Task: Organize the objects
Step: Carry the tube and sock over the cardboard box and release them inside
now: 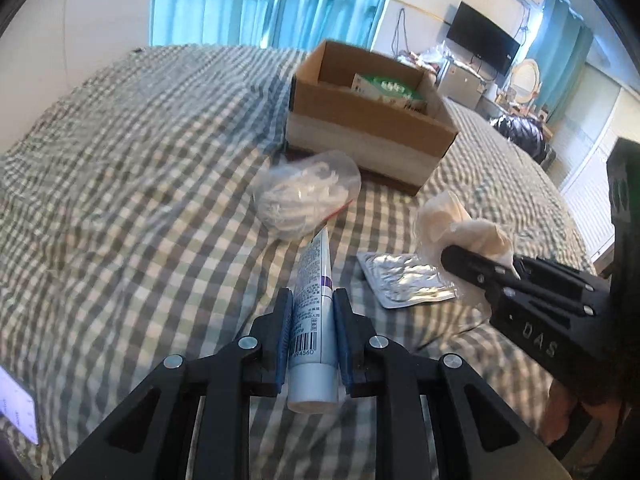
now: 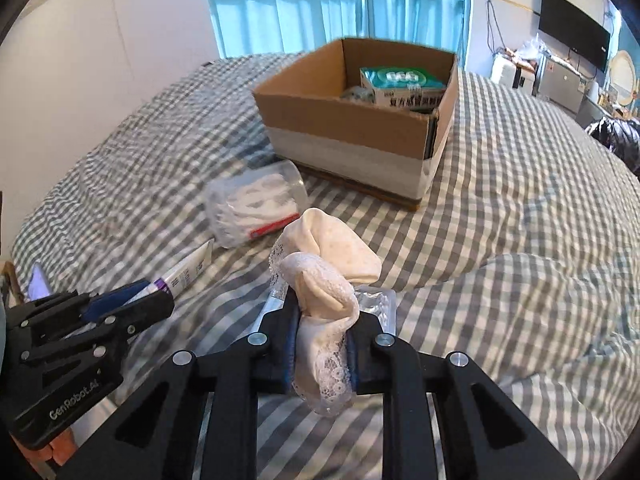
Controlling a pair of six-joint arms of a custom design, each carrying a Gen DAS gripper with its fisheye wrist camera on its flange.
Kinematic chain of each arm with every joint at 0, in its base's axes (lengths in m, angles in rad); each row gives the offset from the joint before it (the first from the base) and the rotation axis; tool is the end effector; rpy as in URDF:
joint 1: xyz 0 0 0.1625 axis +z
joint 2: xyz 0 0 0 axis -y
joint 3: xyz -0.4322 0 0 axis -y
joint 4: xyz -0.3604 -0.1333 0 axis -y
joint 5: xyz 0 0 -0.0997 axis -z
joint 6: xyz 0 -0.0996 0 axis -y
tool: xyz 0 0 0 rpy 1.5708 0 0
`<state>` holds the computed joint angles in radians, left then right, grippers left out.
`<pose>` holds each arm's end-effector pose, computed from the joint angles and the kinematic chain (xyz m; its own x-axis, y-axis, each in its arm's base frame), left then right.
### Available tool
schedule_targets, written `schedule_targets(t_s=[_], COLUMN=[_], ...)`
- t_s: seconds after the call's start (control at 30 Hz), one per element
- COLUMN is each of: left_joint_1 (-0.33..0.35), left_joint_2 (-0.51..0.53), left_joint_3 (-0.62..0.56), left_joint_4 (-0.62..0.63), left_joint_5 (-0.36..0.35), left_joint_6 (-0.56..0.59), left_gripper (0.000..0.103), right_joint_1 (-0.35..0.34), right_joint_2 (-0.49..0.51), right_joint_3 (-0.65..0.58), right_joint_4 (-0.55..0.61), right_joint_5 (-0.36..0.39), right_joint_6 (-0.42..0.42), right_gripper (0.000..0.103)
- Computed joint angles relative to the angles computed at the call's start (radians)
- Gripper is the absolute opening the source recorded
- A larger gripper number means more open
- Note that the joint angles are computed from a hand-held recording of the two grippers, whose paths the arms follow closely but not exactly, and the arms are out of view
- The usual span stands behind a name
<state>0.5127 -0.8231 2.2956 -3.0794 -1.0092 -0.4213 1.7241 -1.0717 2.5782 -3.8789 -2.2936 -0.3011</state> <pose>-0.2850 -0.3743 0.0401 -0.7503 0.4640 -0.4709 0.6181 0.7451 -0.2506 0.1205 -0.3386 0.2020 -0.7456 0.1353 0.6525 -0.3428 0.7618 -0.5497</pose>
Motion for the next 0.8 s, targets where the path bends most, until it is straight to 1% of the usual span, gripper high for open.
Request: schedule_targets(t_s=[0.13,0.23,0.33,0.4,0.5,0.53,0.63,0.73,0.8], left_joint_1=[-0.046,-0.067,-0.083,-0.082,-0.078,-0.077,-0.075,-0.062,-0.053], left_joint_2=[-0.05,-0.077,-0.095,-0.104,-0.11,-0.108,-0.095,-0.071,-0.057], left_joint_3=[0.011,0.004,-0.012,-0.041,-0.087,-0.105,-0.165,-0.241,-0.279], left_joint_4=[0.013,0.015,0.023,0.039,0.05,0.051,0.061,0.066,0.068], left_joint_5=[0.029,0.038,0.048,0.036,0.022,0.018,0.027,0.021,0.016], left_joint_6=[-0.02,-0.015,-0.002,0.021,0.053,0.063,0.108,0.157,0.18], left_gripper=[0.02,0.02,0.02,0.02,0.02,0.02,0.02,0.02,0.02], right_joint_1=[0.083,0.126,0.189,0.229,0.277,0.294,0.322,0.327,0.322], right_joint_2=[-0.036,-0.079,-0.117,-0.136,-0.169,-0.176,-0.188,-0.212,-0.222], right_joint_3=[0.01,0.018,0.007,-0.013,-0.048,-0.067,-0.111,-0.163,-0.2], right_joint_4=[0.019,0.044,0.083,0.112,0.152,0.163,0.19,0.245,0.267], right_joint_5=[-0.055,-0.081,-0.131,-0.162,-0.19,-0.202,-0.219,-0.195,-0.184], right_joint_6=[0.033,0.055,0.061,0.056,0.031,0.011,-0.033,-0.061,-0.097], right_gripper=[0.018,0.018,0.018,0.018,0.018,0.018,0.018,0.018,0.018])
